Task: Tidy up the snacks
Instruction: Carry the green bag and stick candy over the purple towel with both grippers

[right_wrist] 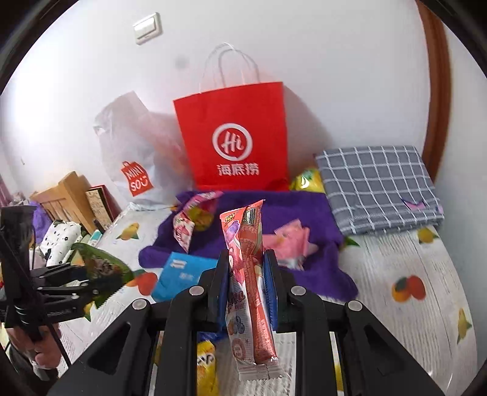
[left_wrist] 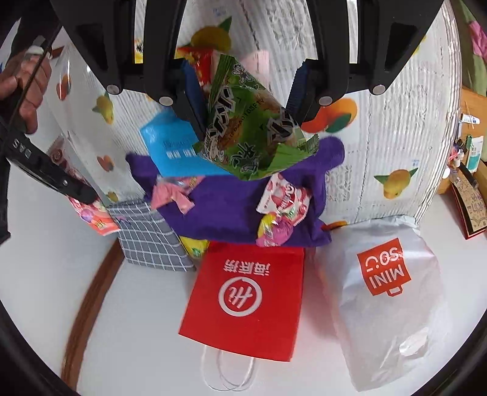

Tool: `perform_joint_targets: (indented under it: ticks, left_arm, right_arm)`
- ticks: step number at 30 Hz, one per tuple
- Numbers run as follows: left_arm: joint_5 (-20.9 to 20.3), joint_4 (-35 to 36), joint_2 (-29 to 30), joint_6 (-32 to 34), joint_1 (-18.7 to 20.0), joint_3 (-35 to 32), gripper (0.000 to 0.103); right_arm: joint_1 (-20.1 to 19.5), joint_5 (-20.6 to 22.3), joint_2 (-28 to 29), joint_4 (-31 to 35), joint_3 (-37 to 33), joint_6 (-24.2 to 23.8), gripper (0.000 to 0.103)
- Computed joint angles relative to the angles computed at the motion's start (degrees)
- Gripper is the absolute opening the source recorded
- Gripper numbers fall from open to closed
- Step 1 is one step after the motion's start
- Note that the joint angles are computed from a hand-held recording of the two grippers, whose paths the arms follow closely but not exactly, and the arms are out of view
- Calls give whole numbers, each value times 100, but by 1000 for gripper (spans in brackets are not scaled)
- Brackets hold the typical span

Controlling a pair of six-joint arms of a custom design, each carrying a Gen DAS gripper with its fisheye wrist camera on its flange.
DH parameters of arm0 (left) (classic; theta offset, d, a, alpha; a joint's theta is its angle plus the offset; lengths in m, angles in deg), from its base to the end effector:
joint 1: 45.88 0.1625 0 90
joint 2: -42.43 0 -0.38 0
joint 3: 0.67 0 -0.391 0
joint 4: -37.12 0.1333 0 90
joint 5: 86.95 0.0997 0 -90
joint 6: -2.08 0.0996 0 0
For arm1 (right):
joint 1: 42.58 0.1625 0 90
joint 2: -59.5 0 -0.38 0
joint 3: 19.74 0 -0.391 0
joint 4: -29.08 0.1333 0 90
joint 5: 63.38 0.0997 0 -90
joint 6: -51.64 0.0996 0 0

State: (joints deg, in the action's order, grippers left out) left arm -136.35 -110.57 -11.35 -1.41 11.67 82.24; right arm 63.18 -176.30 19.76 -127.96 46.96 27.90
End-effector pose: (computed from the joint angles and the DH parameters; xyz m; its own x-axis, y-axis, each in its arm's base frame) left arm -0.2029 -0.6884 0.2600 -0.8348 0.0995 -0.5414 0.4212 0.7486 -0.5120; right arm 0.3017 -0.7212 0.2222 -0.7901 -0.3046 0.5320 -0.5745 0.6705 -0.4694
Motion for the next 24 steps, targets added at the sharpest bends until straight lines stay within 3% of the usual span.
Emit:
perform_joint_targets:
  ticks: [12, 20, 24]
  left_arm:
    - [-279, -183, 551, 107, 257, -830, 47]
    - [175, -101, 952, 503, 287, -1302, 47]
    - [81, -134, 924, 485, 340, -1240, 47]
  right_arm:
    - [-43, -191, 421, 240, -634, 49, 21]
    - [-27, -372, 952, 124, -1256, -210, 21]
    - [-59, -241, 1171, 285, -1587, -154, 21]
